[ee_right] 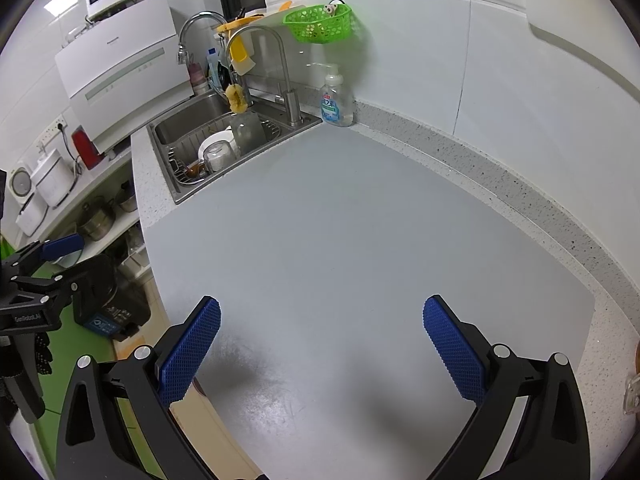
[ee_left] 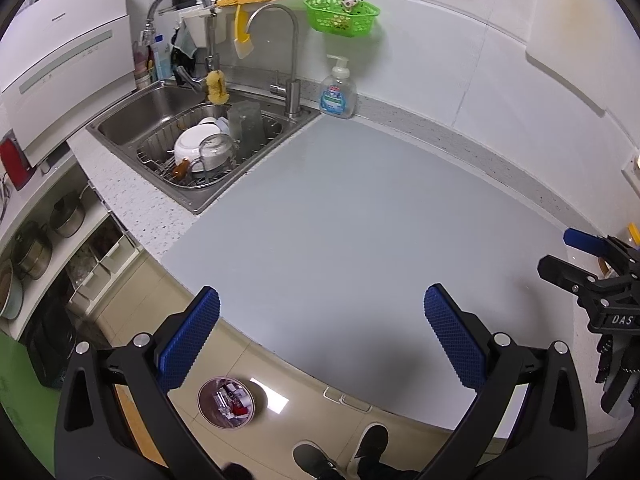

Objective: Collect trash

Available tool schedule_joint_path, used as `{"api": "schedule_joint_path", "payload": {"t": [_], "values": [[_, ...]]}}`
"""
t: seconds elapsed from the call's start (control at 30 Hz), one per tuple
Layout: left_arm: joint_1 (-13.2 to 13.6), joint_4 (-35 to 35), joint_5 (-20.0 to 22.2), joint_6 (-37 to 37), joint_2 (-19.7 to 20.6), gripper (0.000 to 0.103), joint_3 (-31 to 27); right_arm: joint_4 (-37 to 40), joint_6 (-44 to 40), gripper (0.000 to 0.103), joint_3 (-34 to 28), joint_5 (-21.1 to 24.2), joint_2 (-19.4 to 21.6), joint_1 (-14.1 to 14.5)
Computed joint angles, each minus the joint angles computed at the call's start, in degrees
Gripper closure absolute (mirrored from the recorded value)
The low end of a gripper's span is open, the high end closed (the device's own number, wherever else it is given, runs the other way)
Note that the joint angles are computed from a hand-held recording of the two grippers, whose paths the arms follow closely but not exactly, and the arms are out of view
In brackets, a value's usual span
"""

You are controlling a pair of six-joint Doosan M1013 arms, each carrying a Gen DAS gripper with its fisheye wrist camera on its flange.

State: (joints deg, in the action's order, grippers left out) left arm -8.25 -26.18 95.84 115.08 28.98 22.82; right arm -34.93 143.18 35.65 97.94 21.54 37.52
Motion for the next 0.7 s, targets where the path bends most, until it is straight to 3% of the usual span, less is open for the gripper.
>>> {"api": "schedule_joint_path", "payload": {"t": [0.27, 0.47, 0.7], "values": [[-0.2, -0.5, 1.6, 0.0, 0.5, 0.003, -0.8, 0.0, 0.1, 0.006, -0.1, 0.0, 0.1, 0.1], [-0.6, 1.4, -0.1, 0.3, -0.1, 0.003, -0.1, 0.0, 0.2, 0.006, 0.0, 0.0, 0.0, 0.1], [-0.4, -0.4, 2.7, -1.4, 1.4, 0.003, -3.0, 0.0, 0.2, 0.006, 0.1, -0.1, 0.0, 0.2]]}}
